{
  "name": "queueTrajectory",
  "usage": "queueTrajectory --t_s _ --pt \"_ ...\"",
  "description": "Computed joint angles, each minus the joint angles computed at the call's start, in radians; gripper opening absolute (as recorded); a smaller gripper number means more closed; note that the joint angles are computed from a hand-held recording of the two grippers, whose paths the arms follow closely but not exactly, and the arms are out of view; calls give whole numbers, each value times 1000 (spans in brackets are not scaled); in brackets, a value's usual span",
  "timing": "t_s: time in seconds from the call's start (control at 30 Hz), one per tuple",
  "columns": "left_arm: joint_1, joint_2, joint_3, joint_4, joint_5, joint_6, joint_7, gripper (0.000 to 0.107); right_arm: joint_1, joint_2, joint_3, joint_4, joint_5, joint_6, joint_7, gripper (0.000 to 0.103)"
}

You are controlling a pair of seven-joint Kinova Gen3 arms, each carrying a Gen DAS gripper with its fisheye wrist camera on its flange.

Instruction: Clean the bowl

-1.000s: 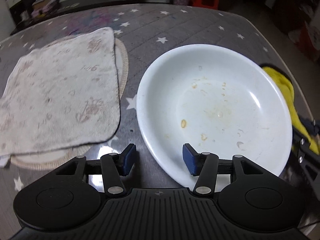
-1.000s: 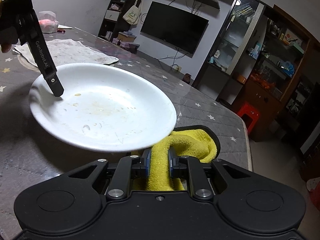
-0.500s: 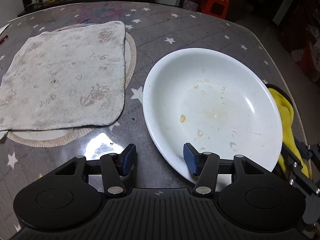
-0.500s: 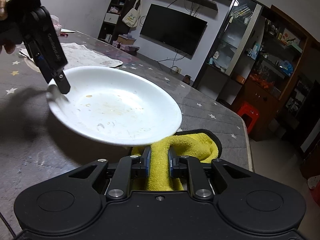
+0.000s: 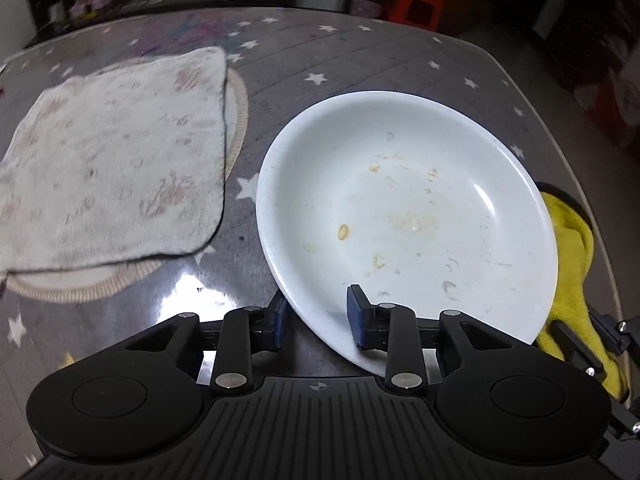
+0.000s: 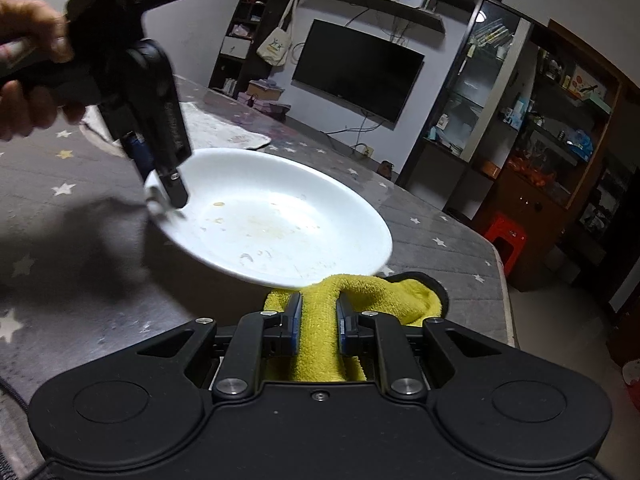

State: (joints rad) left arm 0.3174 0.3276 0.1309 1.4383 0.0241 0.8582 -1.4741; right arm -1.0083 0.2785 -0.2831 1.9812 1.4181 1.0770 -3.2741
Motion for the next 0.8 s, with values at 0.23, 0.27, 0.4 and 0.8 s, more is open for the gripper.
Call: queueTrajectory --t_s 0.23,0.27,0.4,0.8 --pt "-19 25 15 -51 8 55 -109 34 1 -6 -4 9 10 -13 -2 18" --pt "-24 29 18 -57 10 63 -133 34 2 -5 -3 11 13 -13 -8 18" --pt "-18 40 14 -75 6 79 -180 36 9 1 -1 18 24 -13 -19 18" --pt "-5 48 4 -89 -6 91 -218 40 85 24 37 1 40 -70 66 18"
